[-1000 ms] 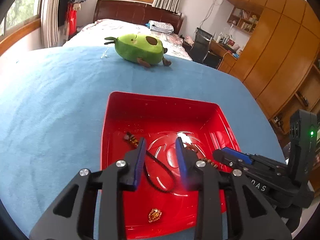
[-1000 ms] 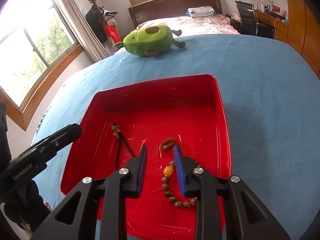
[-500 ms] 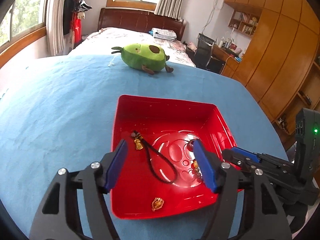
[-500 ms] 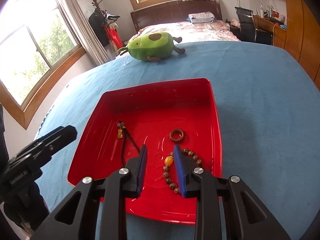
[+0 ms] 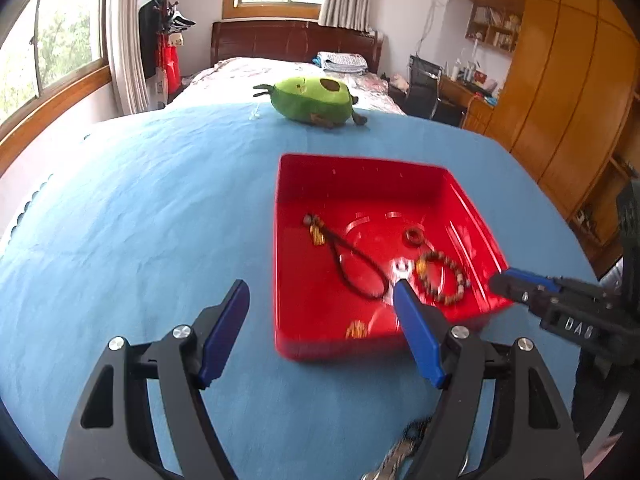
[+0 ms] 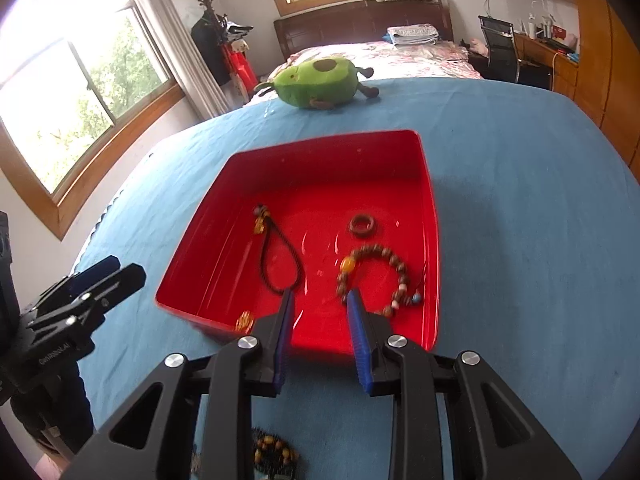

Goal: Organize jewelry
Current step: 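Withdraw both tools from the red box back to the remaining jewelry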

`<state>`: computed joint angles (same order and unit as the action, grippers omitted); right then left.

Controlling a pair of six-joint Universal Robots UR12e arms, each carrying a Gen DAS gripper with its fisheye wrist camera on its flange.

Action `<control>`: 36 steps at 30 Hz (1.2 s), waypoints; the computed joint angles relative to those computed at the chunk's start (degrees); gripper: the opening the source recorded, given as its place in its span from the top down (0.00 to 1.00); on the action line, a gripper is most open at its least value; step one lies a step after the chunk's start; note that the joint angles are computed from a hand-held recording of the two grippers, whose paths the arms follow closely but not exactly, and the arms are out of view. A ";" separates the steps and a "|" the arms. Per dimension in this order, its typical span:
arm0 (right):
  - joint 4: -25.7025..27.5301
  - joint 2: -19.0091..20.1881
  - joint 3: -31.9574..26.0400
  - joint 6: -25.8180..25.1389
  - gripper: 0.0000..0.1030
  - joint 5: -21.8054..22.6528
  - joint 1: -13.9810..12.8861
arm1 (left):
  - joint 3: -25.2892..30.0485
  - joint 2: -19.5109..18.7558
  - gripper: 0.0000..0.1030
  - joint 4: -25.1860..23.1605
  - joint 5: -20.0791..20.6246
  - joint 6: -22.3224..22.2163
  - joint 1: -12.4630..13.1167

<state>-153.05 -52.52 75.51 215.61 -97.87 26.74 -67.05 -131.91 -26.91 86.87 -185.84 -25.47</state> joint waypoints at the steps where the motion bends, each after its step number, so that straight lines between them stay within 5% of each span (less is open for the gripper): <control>1: -0.26 -0.24 0.45 -0.06 0.73 0.18 0.18 | -0.79 0.40 0.28 0.11 0.01 0.47 0.00; 13: -2.90 -2.93 7.93 1.89 0.73 0.87 3.09 | -15.41 7.38 0.29 -3.05 -1.72 0.54 1.55; 21: -2.91 -4.17 11.94 2.53 0.75 5.84 4.58 | -20.87 9.77 0.29 -1.41 -2.44 -2.63 2.31; 33: 4.30 -1.00 6.60 -2.04 0.76 9.47 5.66 | -22.25 10.65 0.28 -2.13 -1.70 -2.96 1.59; 36: 6.98 -0.09 4.69 -3.78 0.81 6.51 6.43 | -22.28 10.73 0.28 -2.35 -1.86 -3.41 1.74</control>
